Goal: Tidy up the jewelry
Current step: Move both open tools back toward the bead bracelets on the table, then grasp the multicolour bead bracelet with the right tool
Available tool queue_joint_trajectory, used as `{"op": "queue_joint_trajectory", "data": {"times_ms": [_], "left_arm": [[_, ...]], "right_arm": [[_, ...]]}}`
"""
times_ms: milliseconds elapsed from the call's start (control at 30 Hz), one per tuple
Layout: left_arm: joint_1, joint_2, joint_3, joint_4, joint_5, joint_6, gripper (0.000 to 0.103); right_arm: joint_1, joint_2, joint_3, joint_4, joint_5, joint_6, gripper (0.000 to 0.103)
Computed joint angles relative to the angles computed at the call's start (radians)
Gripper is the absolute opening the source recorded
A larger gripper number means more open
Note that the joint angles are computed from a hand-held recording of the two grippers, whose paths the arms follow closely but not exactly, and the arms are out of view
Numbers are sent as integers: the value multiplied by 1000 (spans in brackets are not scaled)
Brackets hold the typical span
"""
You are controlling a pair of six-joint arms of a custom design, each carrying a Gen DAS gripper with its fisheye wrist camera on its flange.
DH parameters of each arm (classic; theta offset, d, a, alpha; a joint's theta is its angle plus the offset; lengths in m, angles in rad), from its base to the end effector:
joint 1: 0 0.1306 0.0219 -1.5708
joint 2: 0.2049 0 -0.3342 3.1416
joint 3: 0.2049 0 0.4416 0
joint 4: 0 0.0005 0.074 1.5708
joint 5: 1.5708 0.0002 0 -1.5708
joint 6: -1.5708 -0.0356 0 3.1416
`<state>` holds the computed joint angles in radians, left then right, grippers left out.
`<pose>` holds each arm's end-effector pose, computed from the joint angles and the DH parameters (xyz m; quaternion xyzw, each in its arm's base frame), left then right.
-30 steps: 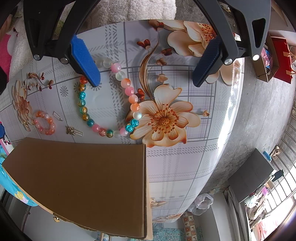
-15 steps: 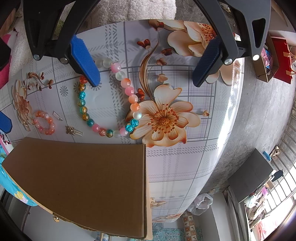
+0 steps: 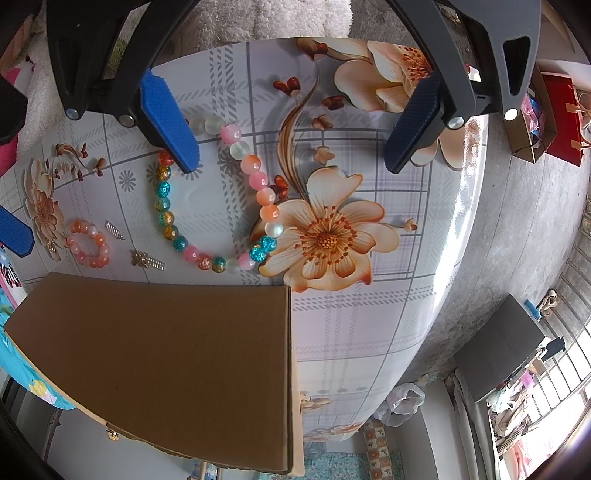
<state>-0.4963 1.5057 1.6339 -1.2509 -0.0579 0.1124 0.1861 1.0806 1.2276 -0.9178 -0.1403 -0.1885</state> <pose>0.4877 -0.2623 0.4192 0.1796 0.9579 -0.0396 0.2203 0.4344 0.0863 0.4397 -0.0262 0.9188 0.1358 0.3696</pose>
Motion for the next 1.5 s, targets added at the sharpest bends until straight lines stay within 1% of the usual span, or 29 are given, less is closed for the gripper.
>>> {"op": "queue_joint_trajectory", "data": {"times_ms": [433,767,900,1000,1067,1133,1167,1233,1267,1333,1367,1433,1500], "left_arm": [[0,2,2,4,-1,-1,99],[-2,-3,-5,8,-2,0,99],[3,9,9,4,10,-25,99],[10,9,11,19,15,-39,98],[18,-1,-3,44,27,-32,97],[31,-8,-8,66,51,-19,91],[38,-10,-9,78,64,-12,90],[48,-16,-10,101,85,-7,81],[51,-18,-11,112,92,-9,80],[56,-26,-17,142,113,-17,73],[59,-26,-17,152,123,-24,71],[64,-14,-7,165,153,-43,65],[67,-17,-18,172,172,-52,60]], "right_arm": [[2,-1,-1,-5,-5,-5,87],[3,-1,-1,-6,-10,-8,83],[3,-2,-3,-9,-9,-12,82],[0,-4,-6,-10,-10,-18,81],[-2,-3,-7,-14,-14,-26,79],[-10,-3,-7,-18,-26,-33,78],[-13,-4,-8,-20,-30,-37,77],[-19,-7,-13,-22,-42,-49,75],[-23,-7,-13,-24,-48,-53,73],[-29,-4,-12,-31,-65,-63,70],[-30,4,-8,-40,-73,-68,69],[-32,15,-2,-51,-85,-71,65],[-32,29,8,-63,-96,-75,62]]}}
